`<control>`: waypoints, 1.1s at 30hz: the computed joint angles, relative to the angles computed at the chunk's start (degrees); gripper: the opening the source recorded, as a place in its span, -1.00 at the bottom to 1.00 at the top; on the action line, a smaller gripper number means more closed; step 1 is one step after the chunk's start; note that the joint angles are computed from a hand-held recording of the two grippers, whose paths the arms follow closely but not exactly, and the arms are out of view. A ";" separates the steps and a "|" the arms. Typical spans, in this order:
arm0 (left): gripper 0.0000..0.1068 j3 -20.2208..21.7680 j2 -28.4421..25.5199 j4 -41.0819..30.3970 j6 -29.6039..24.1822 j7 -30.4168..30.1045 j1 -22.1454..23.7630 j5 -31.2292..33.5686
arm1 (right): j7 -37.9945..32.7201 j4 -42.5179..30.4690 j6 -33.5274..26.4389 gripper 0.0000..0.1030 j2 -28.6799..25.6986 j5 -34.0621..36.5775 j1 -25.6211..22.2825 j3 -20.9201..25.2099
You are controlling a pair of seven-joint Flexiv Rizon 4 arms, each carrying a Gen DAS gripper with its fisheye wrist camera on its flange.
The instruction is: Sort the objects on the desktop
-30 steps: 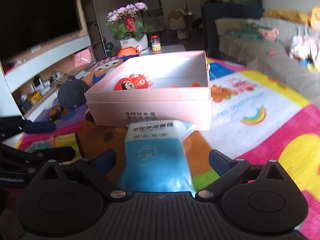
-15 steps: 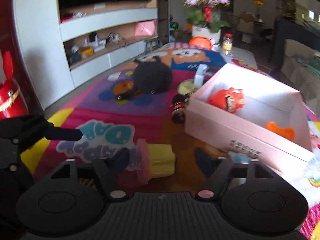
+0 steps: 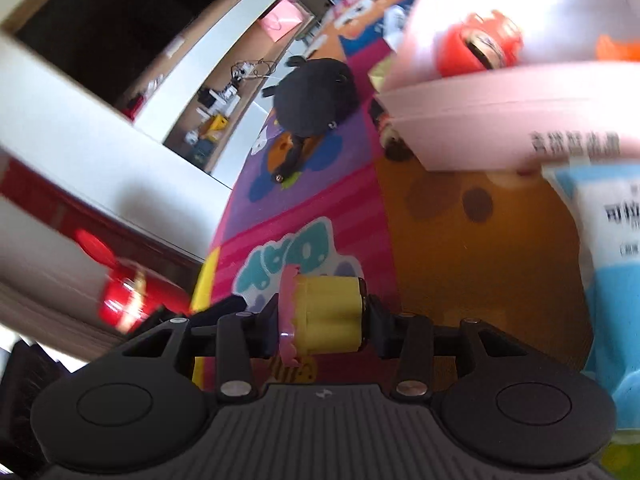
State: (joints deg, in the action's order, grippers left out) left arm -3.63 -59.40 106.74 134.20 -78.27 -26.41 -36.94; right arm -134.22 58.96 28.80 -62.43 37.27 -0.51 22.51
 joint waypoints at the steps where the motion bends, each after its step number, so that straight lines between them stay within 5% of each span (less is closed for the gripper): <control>1: 0.87 0.01 -0.01 -0.12 -0.30 0.12 -0.10 -0.26 | 0.42 -0.36 0.13 -0.18 -0.21 0.24 -0.08 -0.02; 11: 0.87 0.29 -1.08 -2.68 -3.22 -0.31 -0.28 -1.44 | -17.06 13.68 25.83 0.28 7.63 2.69 -3.04 2.70; 13: 0.87 0.39 -1.38 -3.21 -3.45 -0.48 -0.36 -1.45 | -22.98 15.58 32.85 0.51 8.04 4.82 -4.95 4.97; 17: 0.87 0.55 -2.08 -4.64 -5.41 -0.29 -0.40 -1.66 | -31.54 17.96 47.67 0.60 7.05 5.62 -6.41 7.84; 24: 0.87 2.65 -2.53 -7.24 -6.98 1.64 -2.54 -3.07 | -19.47 14.25 49.05 0.60 3.10 -2.34 -1.05 1.93; 26: 0.87 3.68 -3.07 -8.73 -7.25 3.35 -3.78 -4.66 | -15.04 12.93 48.63 0.46 2.07 -4.61 0.85 -0.19; 27: 0.87 4.08 -3.46 -9.62 -7.34 4.26 -4.29 -5.54 | -13.63 12.82 47.49 0.13 1.87 -6.11 1.34 -0.92; 31: 0.82 5.03 -5.58 -14.45 -9.93 8.49 -5.51 -8.86 | -13.65 16.85 49.02 0.05 3.43 -9.03 -0.28 0.68; 33: 0.60 6.77 -6.99 -17.57 -12.49 11.56 -7.53 -13.46 | -14.24 19.39 49.70 0.05 4.65 -9.87 -2.38 2.47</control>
State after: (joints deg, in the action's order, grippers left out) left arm 3.15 -66.39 89.17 121.71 -66.71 -33.93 -50.40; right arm -148.47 78.34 78.50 -57.78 27.40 -2.89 24.99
